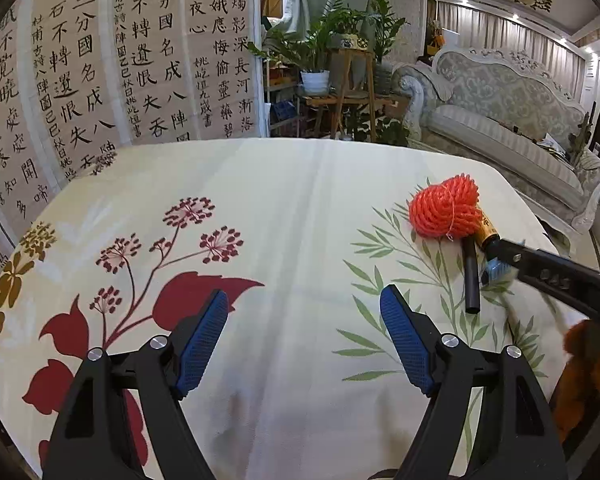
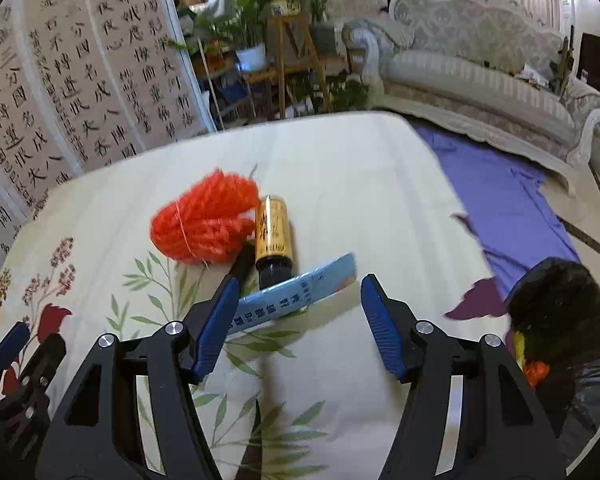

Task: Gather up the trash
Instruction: 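Move both open tools back over the table toward the remaining items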

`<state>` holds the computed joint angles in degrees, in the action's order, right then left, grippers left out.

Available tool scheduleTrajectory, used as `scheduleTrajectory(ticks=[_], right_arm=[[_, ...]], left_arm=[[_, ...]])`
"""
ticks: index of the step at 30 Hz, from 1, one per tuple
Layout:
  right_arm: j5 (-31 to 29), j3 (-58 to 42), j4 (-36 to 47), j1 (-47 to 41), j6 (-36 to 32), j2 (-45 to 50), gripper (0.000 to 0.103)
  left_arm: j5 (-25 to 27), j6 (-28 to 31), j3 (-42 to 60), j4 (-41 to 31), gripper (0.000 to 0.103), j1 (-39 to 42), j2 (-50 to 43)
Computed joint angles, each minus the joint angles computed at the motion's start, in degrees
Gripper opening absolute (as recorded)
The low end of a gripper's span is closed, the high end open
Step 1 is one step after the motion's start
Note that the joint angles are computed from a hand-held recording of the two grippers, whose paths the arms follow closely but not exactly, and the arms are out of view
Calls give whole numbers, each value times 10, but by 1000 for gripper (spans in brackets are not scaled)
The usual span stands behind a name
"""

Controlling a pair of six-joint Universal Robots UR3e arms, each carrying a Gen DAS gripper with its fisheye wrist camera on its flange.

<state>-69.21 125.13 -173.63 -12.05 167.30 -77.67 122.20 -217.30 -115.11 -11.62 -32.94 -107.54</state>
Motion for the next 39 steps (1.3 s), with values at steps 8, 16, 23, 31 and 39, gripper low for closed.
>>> scheduleTrajectory(ticks=[8, 16, 23, 31, 39], right_arm=[[-12, 27, 4, -19, -33, -15, 62], [-17, 45, 7, -39, -57, -30, 62], [-59, 25, -18, -29, -47, -2, 62], [-70, -50, -11, -19, -30, 57, 62], [-53, -47, -5, -20, -9, 46, 62]], left_arm=[[-23, 10, 5, 19, 76, 2, -13], [-34, 11, 12, 19, 76, 2, -21], [-43, 9, 5, 20, 76, 9, -17], [-57, 13, 7, 19, 76, 19, -21], [-75, 16, -8, 34, 76, 34, -12]])
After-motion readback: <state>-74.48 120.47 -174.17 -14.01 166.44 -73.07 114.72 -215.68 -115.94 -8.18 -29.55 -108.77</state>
